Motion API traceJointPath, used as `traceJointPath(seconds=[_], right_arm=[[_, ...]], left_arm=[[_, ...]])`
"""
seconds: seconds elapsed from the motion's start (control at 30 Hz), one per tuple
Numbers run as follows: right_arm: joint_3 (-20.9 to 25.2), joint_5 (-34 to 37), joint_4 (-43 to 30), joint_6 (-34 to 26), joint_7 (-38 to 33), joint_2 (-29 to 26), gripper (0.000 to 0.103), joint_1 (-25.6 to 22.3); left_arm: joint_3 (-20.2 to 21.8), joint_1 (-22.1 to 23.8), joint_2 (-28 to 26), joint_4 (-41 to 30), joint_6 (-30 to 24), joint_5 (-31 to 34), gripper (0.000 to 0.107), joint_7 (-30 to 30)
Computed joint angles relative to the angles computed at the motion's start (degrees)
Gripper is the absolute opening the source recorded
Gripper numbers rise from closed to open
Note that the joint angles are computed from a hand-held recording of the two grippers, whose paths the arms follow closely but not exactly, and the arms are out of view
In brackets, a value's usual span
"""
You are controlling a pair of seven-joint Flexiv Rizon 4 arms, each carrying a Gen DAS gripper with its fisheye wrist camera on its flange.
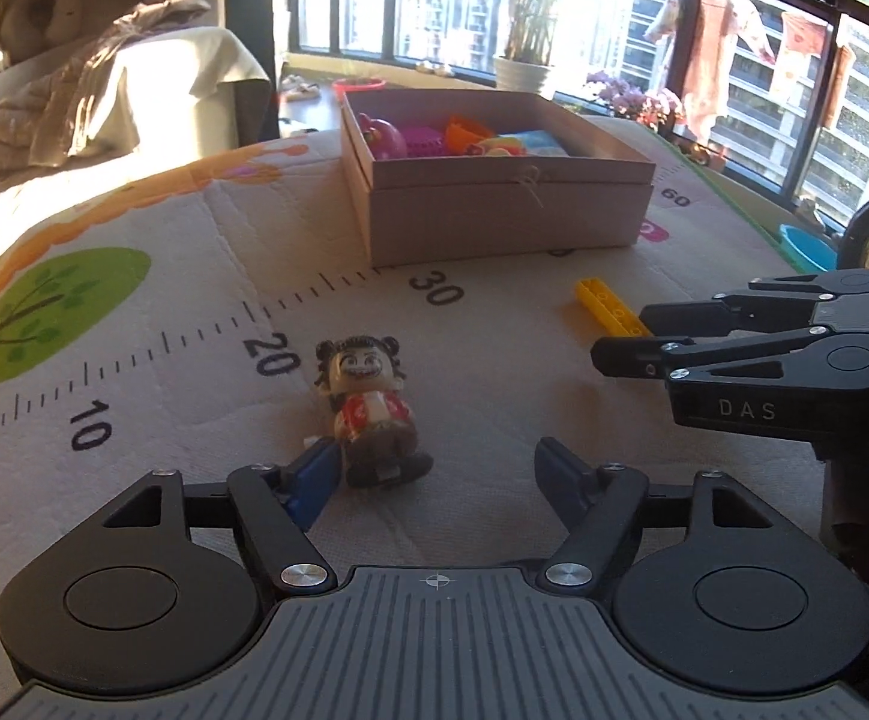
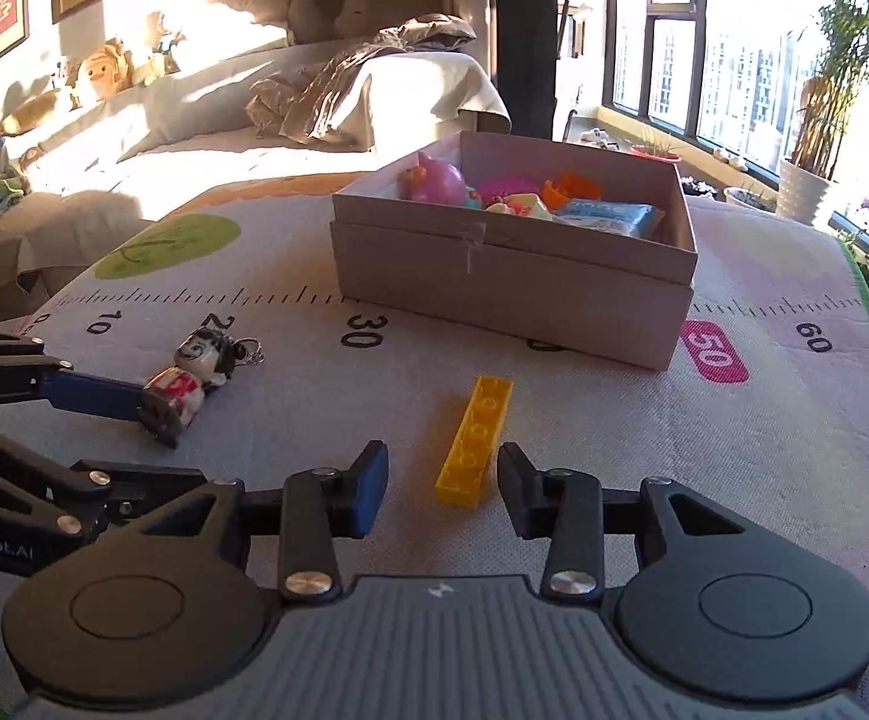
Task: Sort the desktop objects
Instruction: 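Grasp the yellow brick with the right tool while the left tool holds the figurine, then carry the figurine and yellow brick into the box and open both tools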
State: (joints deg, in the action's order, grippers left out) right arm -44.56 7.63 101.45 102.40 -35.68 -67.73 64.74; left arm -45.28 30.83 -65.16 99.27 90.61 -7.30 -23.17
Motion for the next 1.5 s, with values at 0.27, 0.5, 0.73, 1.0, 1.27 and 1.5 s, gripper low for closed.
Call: traceJointPath(seconds=[0.27, 0.5, 0.73, 1.0, 1.27, 1.5], right_arm=[[0.76, -4.4, -3.17, -4.75, 3.7, 0.64, 0.04, -3.15], [1.15, -6.81, -1.76, -3.16, 1.98, 1.5, 0.014, -3.08], [-0.4, -4.52, 2.49, 0.31, -2.33, 3.54, 0.014, -0.06], [-2.5, 2.03, 2.74, 4.34, -7.61, 6.92, 0.014, -0.93], [-3.52, 0.56, -8.47, -1.27, -7.3, 4.83, 0.014, -9.35], [7.34, -8.02, -19.83, -7.34, -3.11, 4.12, 0.023, -22.58]], left_arm=[[7.73, -9.11, -0.15, -7.58, 3.66, -1.71, 0.081, -7.04], [6.12, -7.85, -1.31, -7.76, 3.72, 1.21, 0.061, -7.15], [1.8, -3.32, -1.45, -3.6, 4.35, 5.32, 0.039, -3.57], [-8.54, 0.94, -4.58, -4.71, 4.74, 8.21, 0.035, 1.12], [-13.65, -8.58, -11.1, -22.27, 0.58, 4.48, 0.037, 6.56], [-6.58, -14.54, -10.11, -28.31, -1.42, -4.81, 0.065, 5.87]])
